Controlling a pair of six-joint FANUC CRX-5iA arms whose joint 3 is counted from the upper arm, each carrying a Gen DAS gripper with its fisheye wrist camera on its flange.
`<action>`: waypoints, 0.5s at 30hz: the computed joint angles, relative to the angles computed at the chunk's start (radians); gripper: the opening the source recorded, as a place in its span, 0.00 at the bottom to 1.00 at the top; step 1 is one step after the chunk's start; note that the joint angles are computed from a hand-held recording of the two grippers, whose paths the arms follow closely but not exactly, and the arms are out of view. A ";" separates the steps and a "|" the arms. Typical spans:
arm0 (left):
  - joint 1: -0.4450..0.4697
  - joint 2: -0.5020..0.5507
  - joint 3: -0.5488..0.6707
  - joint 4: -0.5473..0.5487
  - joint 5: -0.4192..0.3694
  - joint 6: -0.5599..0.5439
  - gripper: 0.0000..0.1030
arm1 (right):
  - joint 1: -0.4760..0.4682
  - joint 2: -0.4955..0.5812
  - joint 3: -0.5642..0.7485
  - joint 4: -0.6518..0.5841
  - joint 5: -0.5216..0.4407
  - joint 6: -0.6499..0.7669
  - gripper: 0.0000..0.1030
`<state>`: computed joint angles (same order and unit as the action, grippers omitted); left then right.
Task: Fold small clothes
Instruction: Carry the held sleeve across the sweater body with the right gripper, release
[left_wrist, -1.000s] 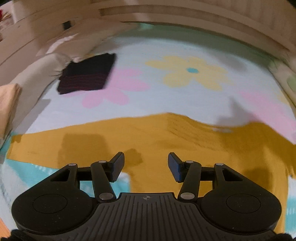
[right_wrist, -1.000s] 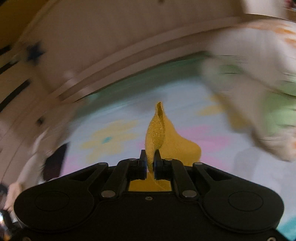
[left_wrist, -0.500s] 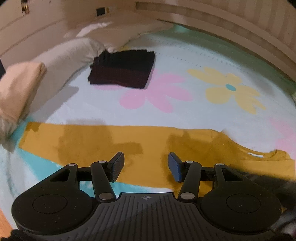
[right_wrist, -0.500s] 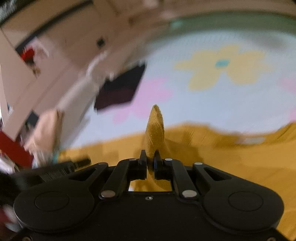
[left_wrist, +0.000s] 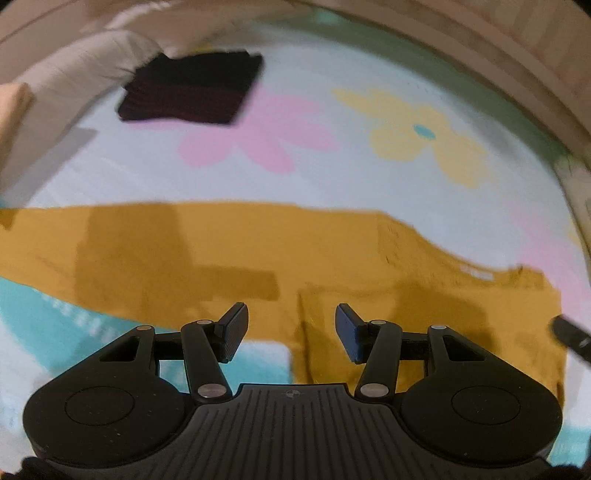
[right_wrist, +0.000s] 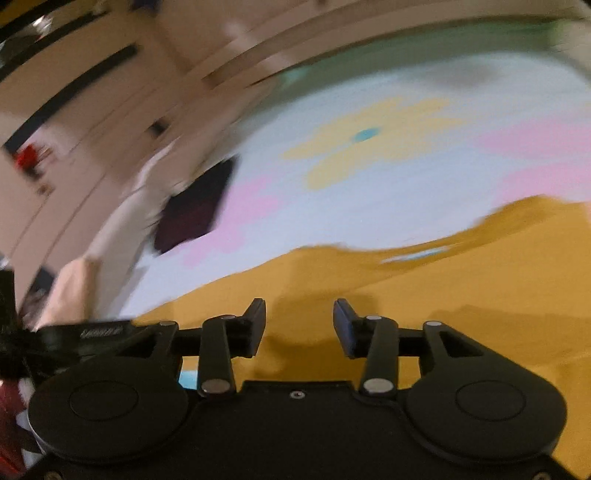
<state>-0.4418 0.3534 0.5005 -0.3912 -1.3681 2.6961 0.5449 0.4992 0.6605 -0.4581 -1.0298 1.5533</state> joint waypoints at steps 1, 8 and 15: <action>0.006 0.009 -0.002 0.022 0.006 -0.015 0.49 | -0.004 -0.019 -0.034 0.042 0.028 -0.016 0.50; 0.035 0.052 -0.025 0.093 0.028 0.030 0.49 | -0.076 -0.078 -0.175 0.150 0.134 -0.150 0.50; -0.021 0.175 0.127 -0.001 -0.070 -0.075 0.38 | -0.122 -0.068 -0.176 0.207 0.163 -0.202 0.50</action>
<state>-0.4623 0.5281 0.6279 -0.3926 -1.4380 2.6210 0.4227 0.4313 0.4846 -0.2510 -0.8666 1.3512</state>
